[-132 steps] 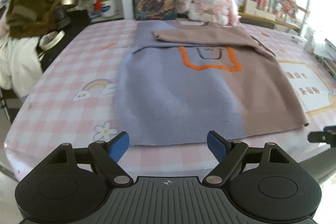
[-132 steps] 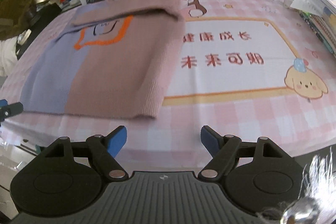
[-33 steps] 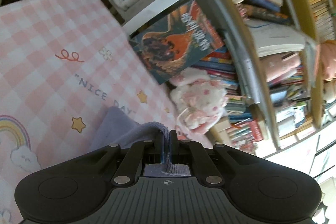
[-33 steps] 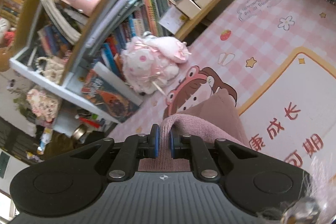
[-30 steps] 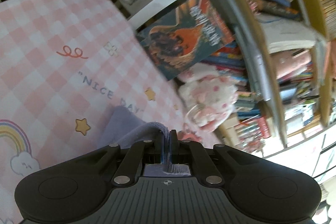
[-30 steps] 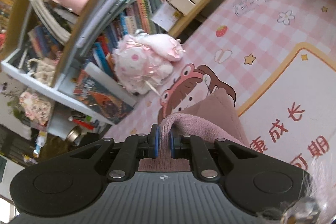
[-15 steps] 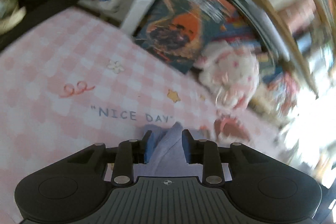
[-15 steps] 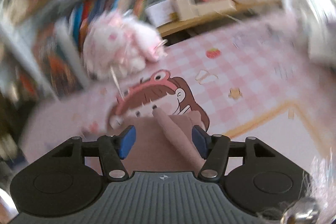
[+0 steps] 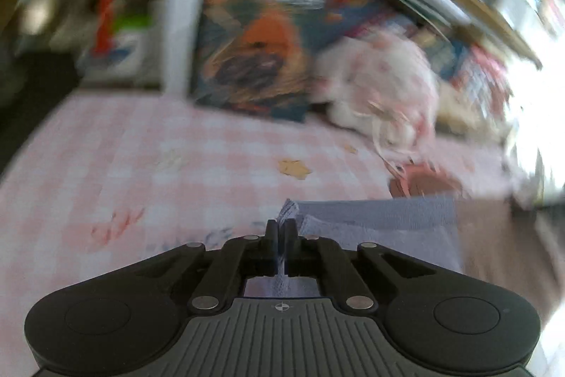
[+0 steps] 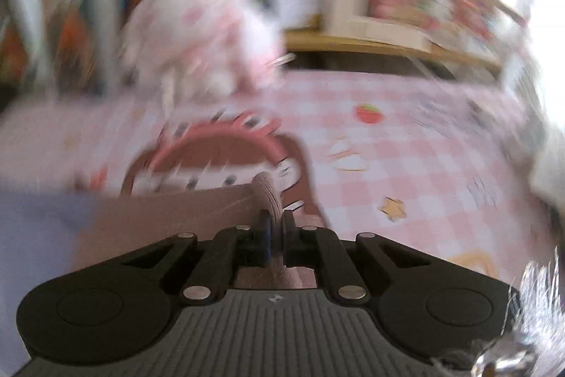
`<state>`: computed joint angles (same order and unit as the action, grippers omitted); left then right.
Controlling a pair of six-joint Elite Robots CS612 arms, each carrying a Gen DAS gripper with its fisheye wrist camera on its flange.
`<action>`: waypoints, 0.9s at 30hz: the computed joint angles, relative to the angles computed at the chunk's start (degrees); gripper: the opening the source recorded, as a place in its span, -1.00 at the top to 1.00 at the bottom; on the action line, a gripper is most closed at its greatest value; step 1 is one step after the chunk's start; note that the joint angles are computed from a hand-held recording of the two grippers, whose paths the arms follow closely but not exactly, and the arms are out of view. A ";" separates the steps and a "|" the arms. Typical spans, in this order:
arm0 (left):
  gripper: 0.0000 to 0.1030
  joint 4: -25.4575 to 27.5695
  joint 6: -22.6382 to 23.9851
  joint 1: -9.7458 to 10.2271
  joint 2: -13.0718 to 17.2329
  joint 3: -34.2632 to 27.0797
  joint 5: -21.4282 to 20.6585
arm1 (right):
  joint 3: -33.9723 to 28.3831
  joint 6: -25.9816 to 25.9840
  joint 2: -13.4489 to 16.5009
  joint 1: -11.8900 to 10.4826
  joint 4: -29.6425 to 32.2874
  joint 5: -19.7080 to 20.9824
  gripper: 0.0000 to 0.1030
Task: Fold clothes
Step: 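Lift the hem with both grippers and fold it up onto the collar, then open both grippers and release the folded hem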
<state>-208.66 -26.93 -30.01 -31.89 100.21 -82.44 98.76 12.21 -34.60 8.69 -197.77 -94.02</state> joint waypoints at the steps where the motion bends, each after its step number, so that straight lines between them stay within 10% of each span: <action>1: 0.95 1.65 0.12 -0.13 0.18 -0.44 0.30 | 0.04 2.89 0.15 -0.54 0.14 0.96 0.90; 14: 0.83 6.86 -0.79 0.05 0.23 -1.89 -0.33 | 0.24 18.27 0.90 -3.75 0.21 7.90 0.60; 18: 0.73 8.07 -0.97 -1.15 -0.91 -1.07 4.31 | -0.45 12.51 0.29 -3.35 5.14 4.52 0.56; 27: 0.05 0.80 -7.03 -6.96 -4.93 7.62 14.76 | 6.46 -0.49 -2.87 -3.00 -6.14 6.85 0.02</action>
